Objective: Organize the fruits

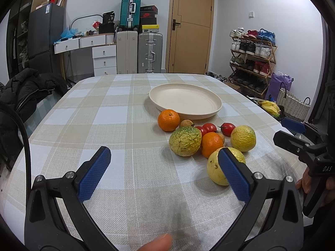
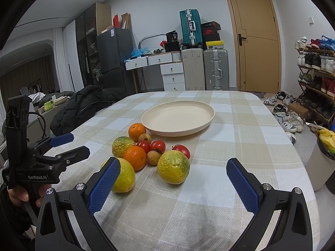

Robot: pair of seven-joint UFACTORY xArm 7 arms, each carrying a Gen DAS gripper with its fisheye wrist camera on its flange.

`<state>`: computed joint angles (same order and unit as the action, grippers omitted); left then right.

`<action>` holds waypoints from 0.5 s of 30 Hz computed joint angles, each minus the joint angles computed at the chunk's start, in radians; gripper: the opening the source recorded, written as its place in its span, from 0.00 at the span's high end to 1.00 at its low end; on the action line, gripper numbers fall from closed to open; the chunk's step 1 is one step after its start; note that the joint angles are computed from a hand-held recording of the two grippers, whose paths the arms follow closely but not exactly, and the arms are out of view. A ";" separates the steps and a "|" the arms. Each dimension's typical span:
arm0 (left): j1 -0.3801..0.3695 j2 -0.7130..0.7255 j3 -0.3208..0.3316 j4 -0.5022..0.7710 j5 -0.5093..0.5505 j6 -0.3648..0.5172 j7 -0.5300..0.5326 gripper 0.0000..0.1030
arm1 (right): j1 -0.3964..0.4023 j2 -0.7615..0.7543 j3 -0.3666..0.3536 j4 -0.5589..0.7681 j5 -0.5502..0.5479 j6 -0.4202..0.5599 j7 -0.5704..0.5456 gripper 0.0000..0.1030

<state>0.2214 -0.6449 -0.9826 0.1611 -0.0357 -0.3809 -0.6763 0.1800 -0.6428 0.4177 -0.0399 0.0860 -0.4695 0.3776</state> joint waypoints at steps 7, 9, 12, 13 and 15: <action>0.001 -0.002 -0.001 0.000 0.002 0.001 -0.002 0.01 | 0.003 -0.003 -0.008 -0.005 -0.005 -0.003 -0.001 0.00; 0.001 -0.001 0.000 0.000 0.003 -0.001 -0.001 0.01 | 0.000 0.000 -0.001 -0.003 -0.001 -0.004 0.001 0.00; 0.002 -0.002 -0.001 0.000 0.003 0.000 -0.003 0.01 | 0.002 -0.001 -0.004 -0.003 -0.003 -0.001 0.001 0.00; 0.002 -0.002 -0.002 0.000 0.002 0.000 -0.003 0.01 | 0.003 -0.001 -0.005 -0.003 -0.004 -0.001 0.001 0.00; 0.002 -0.002 -0.001 0.000 0.003 0.000 -0.003 0.01 | 0.003 -0.002 -0.007 -0.004 -0.005 -0.002 0.000 0.00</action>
